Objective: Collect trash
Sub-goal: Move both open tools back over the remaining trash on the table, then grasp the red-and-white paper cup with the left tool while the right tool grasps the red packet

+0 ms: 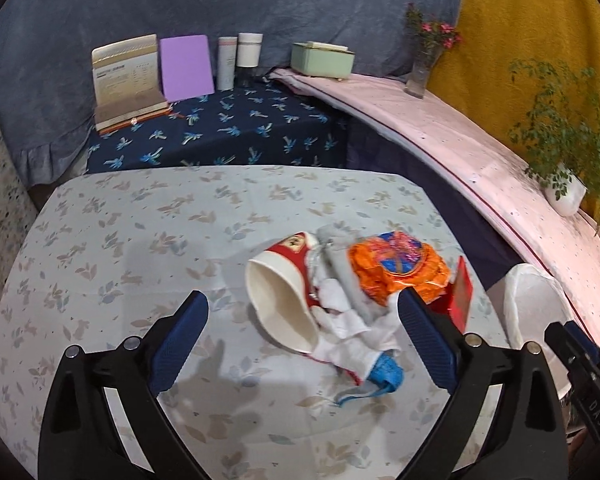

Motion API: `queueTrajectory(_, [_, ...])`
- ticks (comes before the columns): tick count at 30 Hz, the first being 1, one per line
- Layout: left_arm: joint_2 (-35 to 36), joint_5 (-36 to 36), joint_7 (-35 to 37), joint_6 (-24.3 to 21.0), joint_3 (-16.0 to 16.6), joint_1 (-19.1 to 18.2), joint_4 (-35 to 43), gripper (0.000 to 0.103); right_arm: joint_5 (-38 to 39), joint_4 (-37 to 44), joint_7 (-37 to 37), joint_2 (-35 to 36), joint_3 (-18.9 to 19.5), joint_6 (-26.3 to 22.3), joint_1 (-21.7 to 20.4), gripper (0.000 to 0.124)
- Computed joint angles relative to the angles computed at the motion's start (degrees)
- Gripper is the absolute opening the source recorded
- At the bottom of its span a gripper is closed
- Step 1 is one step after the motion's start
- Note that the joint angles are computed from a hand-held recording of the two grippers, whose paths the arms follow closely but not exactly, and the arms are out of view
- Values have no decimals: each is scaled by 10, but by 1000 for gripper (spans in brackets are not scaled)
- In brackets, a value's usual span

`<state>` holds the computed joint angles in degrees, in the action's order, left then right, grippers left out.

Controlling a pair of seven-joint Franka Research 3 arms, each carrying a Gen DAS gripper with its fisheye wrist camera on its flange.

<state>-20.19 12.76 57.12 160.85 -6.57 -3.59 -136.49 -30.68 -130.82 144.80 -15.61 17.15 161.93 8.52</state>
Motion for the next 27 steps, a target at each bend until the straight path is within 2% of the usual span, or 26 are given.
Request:
queueTrajectory(4, [10,-12,11,0,12,1,1,91,-10,21,5,32,5,-9,10,51])
queueTrajectory(8, [25,-22,19,-3,15,3,10,91,-32,50,16,69,-6,-21,34,53])
queueTrajectory(22, [97,-101,79,-6,28,1,58,90,-58,143,18,184,-90,-51,134,56])
queueTrajectory(25, [107,-123,102,-12,28,-3,65,83,-54,153,19,197,-106,-54,148,56])
queueTrajectory(27, [112,-142,118,-14,29,-5,68,73,-57,156,23,202,-115,-58,155,56])
